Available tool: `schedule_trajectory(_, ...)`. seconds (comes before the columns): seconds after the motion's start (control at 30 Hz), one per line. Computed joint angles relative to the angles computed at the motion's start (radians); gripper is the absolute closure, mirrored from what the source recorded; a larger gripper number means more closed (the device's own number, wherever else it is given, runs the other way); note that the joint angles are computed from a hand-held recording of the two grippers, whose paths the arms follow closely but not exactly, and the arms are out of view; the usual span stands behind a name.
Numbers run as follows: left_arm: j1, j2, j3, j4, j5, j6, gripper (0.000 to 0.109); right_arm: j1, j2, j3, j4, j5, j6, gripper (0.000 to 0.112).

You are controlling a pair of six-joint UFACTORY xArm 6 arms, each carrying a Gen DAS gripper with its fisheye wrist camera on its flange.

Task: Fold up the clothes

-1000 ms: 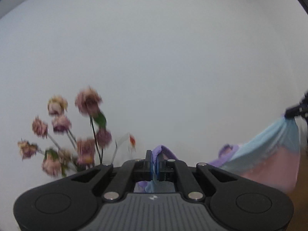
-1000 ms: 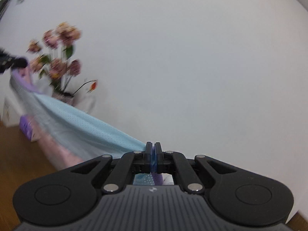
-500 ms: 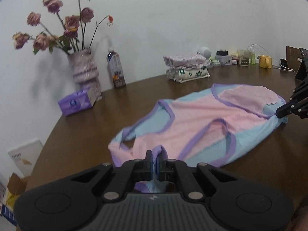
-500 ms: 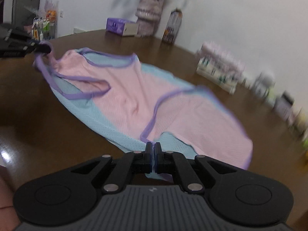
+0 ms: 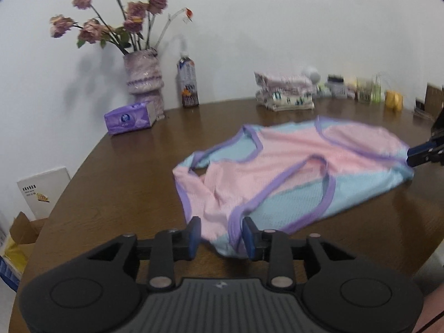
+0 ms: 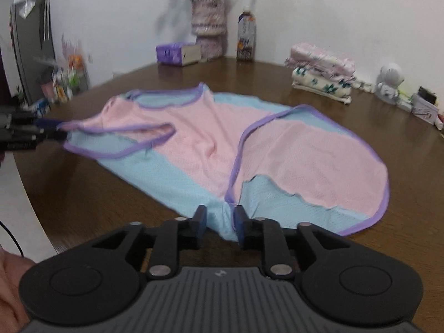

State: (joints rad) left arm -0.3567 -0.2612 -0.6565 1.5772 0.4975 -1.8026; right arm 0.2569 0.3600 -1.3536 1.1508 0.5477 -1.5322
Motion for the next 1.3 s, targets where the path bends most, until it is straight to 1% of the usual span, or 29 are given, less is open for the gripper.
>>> schedule_trajectory(0.07,-0.008,0.027,-0.032,-0.003,0.018,0.038,0.073,-0.006,0.017,-0.029,0.03,-0.024,0.007,0.086)
schedule_trajectory(0.17,-0.003,0.104,-0.1,-0.048,0.005,0.146,0.073,-0.011,0.071,-0.1,0.02,-0.057,0.075,0.086)
schedule_trajectory(0.2,-0.001,0.129,-0.122,-0.067,0.0,0.186,0.08,-0.012,0.096,-0.129,0.006,-0.063,0.11,0.086)
schedule_trajectory(0.23,-0.001,0.148,-0.137,-0.085,0.002,0.215,0.095,-0.013,0.122,-0.159,-0.009,-0.068,0.146,0.086)
schedule_trajectory(0.27,-0.001,0.153,-0.138,-0.099,0.015,0.219,0.102,-0.012,0.141,-0.18,-0.025,-0.076,0.171,0.086)
schedule_trajectory(0.33,-0.001,0.164,-0.141,-0.125,0.041,0.227,0.104,-0.006,0.173,-0.204,-0.055,-0.093,0.195,0.086)
schedule_trajectory(0.4,-0.002,0.176,-0.144,-0.15,0.067,0.234,0.104,-0.003,0.187,-0.208,-0.09,-0.109,0.214,0.086)
schedule_trajectory(0.47,0.001,0.169,-0.132,-0.162,0.087,0.207,0.104,-0.004,0.191,-0.2,-0.119,-0.129,0.237,0.086)
schedule_trajectory(0.6,0.012,0.141,-0.099,-0.171,0.103,0.136,0.103,-0.012,0.19,-0.188,-0.093,-0.158,0.221,0.087)
schedule_trajectory(0.63,0.012,0.133,-0.094,-0.169,0.105,0.12,0.098,-0.014,0.189,-0.185,-0.078,-0.159,0.209,0.087)
schedule_trajectory(0.7,-0.002,0.115,-0.088,-0.148,0.12,0.083,0.094,-0.014,0.187,-0.181,-0.061,-0.162,0.191,0.087)
schedule_trajectory(0.77,-0.033,0.095,-0.091,-0.094,0.15,0.047,0.089,-0.019,0.173,-0.172,-0.006,-0.149,0.151,0.087)
schedule_trajectory(0.8,-0.043,0.089,-0.096,-0.065,0.146,0.036,0.085,-0.021,0.166,-0.167,0.021,-0.141,0.131,0.087)
schedule_trajectory(0.87,-0.037,0.1,-0.125,-0.011,0.067,0.029,0.084,-0.034,0.125,-0.139,0.094,-0.085,0.057,0.087)
schedule_trajectory(0.9,-0.026,0.122,-0.152,0.009,0.005,0.035,0.084,-0.042,0.105,-0.124,0.126,-0.055,0.025,0.087)
schedule_trajectory(1.0,0.009,0.225,-0.252,0.043,-0.181,0.055,0.084,-0.052,0.079,-0.11,0.096,0.042,0.024,0.086)
schedule_trajectory(1.1,0.033,0.339,-0.349,-0.028,-0.316,0.133,0.084,-0.047,0.096,-0.122,0.049,0.055,0.072,0.086)
schedule_trajectory(1.23,0.035,0.438,-0.411,-0.247,-0.366,0.343,0.085,-0.042,0.114,-0.131,-0.001,0.07,0.125,0.087)
schedule_trajectory(1.27,0.037,0.456,-0.417,-0.322,-0.377,0.415,0.087,-0.044,0.117,-0.133,-0.01,0.077,0.133,0.089)
schedule_trajectory(1.3,0.039,0.468,-0.419,-0.372,-0.386,0.461,0.108,-0.046,0.119,-0.134,-0.011,0.084,0.131,0.092)
